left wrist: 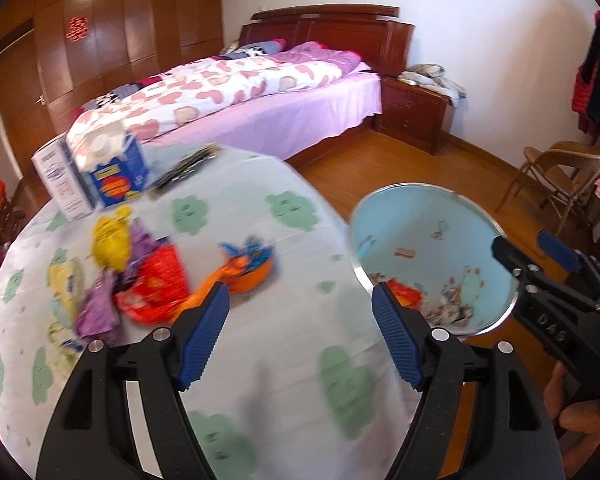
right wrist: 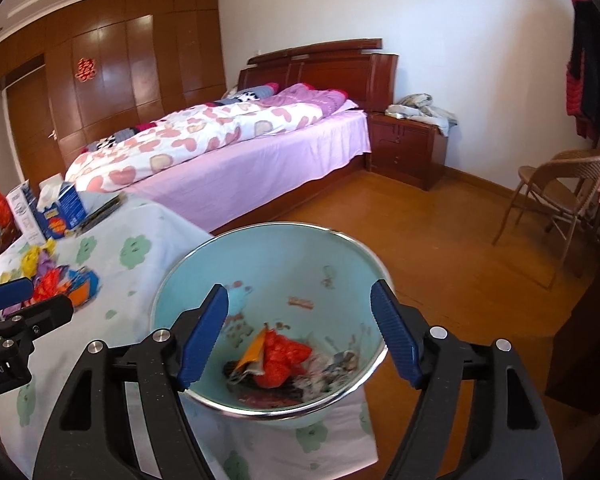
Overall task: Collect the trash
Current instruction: 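Grasp the yellow printed bag with the left tool while the right tool grasps the blue wrapper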
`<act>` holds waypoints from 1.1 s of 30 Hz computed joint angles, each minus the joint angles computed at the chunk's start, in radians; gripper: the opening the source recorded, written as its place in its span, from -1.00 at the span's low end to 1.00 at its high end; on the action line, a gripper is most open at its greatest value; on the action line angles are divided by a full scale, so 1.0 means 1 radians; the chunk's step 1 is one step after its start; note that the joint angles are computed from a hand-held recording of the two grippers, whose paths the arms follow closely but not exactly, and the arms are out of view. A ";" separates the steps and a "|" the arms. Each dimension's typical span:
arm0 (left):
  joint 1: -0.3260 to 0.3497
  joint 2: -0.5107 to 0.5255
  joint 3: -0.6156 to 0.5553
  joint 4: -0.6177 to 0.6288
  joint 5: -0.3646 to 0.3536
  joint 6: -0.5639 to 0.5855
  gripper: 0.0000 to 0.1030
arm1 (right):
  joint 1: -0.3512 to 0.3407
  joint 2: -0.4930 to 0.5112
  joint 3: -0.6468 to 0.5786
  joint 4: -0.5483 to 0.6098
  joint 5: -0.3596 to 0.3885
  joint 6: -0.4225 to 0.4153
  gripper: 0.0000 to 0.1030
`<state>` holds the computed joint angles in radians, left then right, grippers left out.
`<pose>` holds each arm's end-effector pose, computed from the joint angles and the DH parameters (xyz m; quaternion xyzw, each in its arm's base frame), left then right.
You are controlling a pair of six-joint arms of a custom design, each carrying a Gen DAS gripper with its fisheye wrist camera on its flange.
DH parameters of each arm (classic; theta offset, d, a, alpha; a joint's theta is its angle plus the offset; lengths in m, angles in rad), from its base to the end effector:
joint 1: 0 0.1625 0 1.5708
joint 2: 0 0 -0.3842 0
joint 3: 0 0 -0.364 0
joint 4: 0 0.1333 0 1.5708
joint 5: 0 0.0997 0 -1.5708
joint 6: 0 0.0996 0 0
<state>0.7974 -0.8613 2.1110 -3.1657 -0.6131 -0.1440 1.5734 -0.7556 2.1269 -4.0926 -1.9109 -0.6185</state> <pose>-0.1805 -0.4923 0.0884 0.1954 0.8559 -0.3377 0.3395 0.1013 -0.4779 0.1219 0.1650 -0.8155 0.4679 0.2978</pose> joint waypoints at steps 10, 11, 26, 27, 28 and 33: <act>0.039 -0.150 0.121 0.004 0.066 -0.050 0.41 | 0.089 0.057 -0.009 -0.002 0.000 -0.022 0.41; 0.046 -0.172 0.135 0.007 0.072 -0.056 0.41 | 0.095 0.061 -0.010 0.004 0.001 -0.024 0.41; 0.171 -0.391 0.247 0.037 0.123 -0.155 0.41 | 0.191 0.142 -0.077 0.146 -0.021 0.022 0.34; 0.175 -0.391 0.246 0.034 0.123 -0.157 0.41 | 0.202 0.156 -0.094 0.167 -0.031 0.028 0.31; 0.180 -0.394 0.246 0.031 0.122 -0.156 0.41 | 0.204 0.161 -0.102 0.172 -0.035 0.028 0.27; 0.194 -0.398 0.241 0.023 0.105 -0.154 0.41 | 0.238 0.210 -0.181 0.241 -0.080 0.051 0.23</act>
